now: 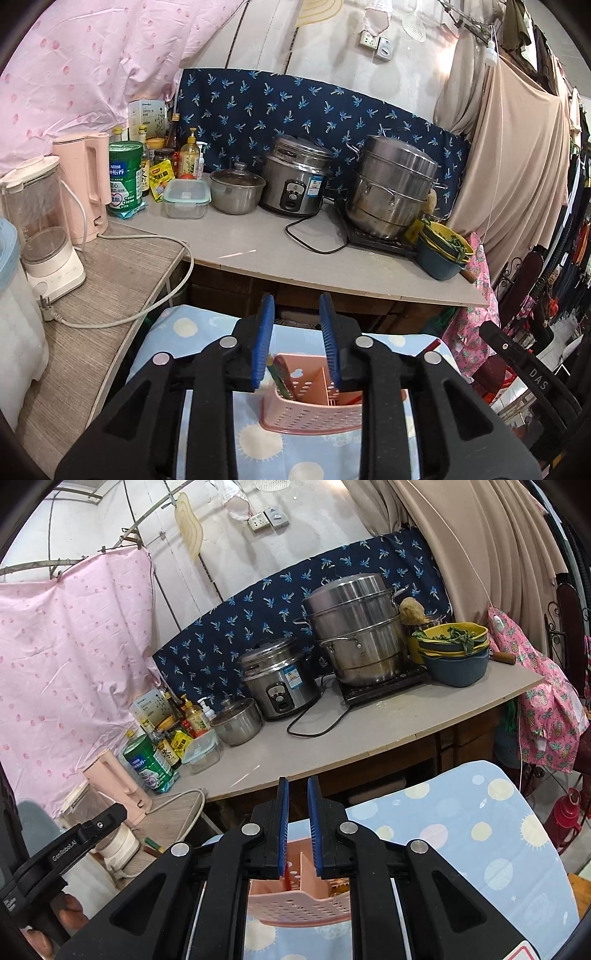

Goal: Organize utensils
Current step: 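Open the left tool into the basket while the right tool releases its red chopstick, then move both open tools back over the remaining chopsticks on the cloth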

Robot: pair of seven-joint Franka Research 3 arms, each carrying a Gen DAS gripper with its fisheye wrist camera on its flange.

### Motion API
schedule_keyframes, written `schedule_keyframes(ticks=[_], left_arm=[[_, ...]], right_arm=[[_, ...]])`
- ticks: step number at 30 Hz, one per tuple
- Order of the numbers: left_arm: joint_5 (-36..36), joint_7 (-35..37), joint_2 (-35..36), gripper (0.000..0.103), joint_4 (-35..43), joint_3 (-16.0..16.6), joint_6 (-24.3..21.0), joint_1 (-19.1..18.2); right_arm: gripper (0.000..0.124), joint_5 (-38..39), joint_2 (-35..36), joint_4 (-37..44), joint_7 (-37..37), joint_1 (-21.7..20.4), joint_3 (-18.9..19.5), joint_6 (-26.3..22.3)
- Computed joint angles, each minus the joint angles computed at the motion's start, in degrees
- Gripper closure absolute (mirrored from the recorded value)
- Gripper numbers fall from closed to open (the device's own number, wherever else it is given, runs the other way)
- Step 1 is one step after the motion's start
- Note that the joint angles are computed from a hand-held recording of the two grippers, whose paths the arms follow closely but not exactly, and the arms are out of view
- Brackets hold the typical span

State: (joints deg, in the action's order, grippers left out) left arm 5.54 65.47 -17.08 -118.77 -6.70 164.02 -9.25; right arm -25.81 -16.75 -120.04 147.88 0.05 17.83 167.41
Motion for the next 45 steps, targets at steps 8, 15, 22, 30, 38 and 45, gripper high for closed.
schedule_keyframes(ticks=[8, 15, 22, 30, 38, 45], left_arm=[[2.51, -1.27, -6.42, 0.077, -4.68, -0.89, -1.48, 0.50], [4.77, -2.41, -12.85, 0.077, -9.26, -1.63, -4.70, 0.31], [7.38, -3.12, -19.97, 0.077, -14.68, -2.46, -9.37, -0.15], [9.28, -2.73, -27.87, 0.077, -20.83, -3.28, -14.43, -1.47], [7.67, -3.16, -36.16, 0.077, -28.26, -2.80, -20.39, -4.36], [5.12, -2.76, -43.06, 0.077, -34.99, -1.43, -27.10, -7.05]], right_arm=[[0.109, 2.51, -6.79, -4.40, -2.84, 0.73, 1.13, -0.73], [0.104, 7.84, -14.00, -9.35, -6.77, 1.09, 3.36, -2.54], [0.103, 12.58, -21.08, -14.58, -10.57, 3.02, 5.14, -5.79], [0.103, 16.21, -28.69, -19.98, -12.84, 5.89, 7.32, -10.55], [0.103, 18.83, -35.32, -25.48, -13.48, 10.54, 8.96, -16.84], [0.103, 22.14, -39.74, -30.79, -12.08, 16.46, 9.07, -22.75]])
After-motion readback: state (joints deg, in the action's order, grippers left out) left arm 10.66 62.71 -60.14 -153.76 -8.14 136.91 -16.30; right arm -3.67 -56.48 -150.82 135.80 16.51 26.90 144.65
